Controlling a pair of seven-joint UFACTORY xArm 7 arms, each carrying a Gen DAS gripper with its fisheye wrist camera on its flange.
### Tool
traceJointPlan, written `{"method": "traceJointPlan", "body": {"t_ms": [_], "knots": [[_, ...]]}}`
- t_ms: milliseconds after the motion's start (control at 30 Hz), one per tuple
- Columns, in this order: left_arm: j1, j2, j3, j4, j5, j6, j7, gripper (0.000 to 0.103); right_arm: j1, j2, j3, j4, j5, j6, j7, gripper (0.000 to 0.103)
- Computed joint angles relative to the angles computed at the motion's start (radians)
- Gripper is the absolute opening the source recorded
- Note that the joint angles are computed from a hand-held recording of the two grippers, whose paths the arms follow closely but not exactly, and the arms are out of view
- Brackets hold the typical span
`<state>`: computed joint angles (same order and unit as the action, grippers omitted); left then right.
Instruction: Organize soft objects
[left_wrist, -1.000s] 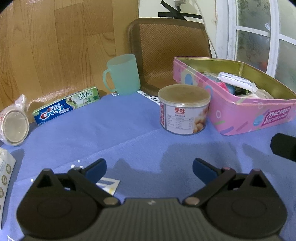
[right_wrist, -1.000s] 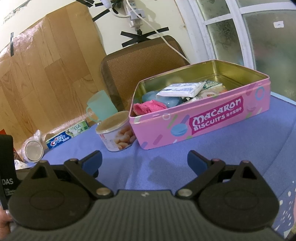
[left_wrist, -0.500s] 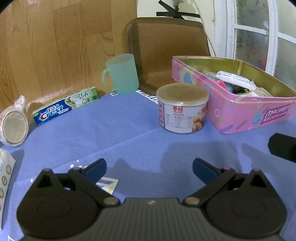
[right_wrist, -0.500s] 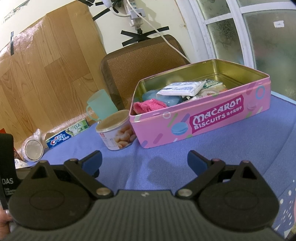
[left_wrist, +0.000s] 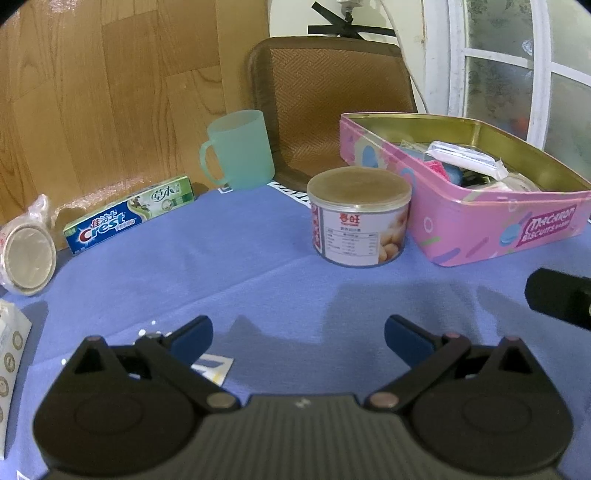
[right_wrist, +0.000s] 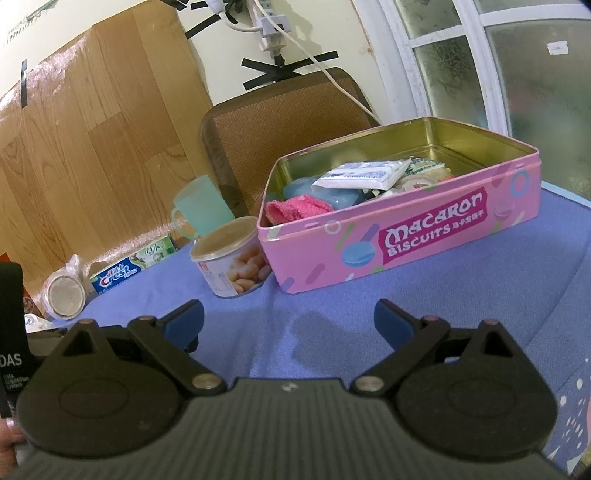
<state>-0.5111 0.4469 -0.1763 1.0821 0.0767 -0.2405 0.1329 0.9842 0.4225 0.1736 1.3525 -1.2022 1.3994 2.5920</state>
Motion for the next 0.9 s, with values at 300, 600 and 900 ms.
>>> {"method": "traceJointPlan", "body": {"t_ms": [300,600,900], "knots": [[-0.017,-0.002,0.016,0.0,-0.002,0.009,0.009,0.103,-0.001,0.004,-0.003,0.004,0.004,-0.006,-0.003,0.1],[0.007,0.003,-0.007,0.014,0.005,0.044,0.0,0.103,-0.004,0.006,-0.005,0.003,0.005,-0.013,-0.004,0.1],[-0.004,0.0,0.006,0.014,0.002,0.049,-0.014,0.103,-0.005,0.011,-0.008,0.005,0.005,-0.022,0.0,0.1]]}}
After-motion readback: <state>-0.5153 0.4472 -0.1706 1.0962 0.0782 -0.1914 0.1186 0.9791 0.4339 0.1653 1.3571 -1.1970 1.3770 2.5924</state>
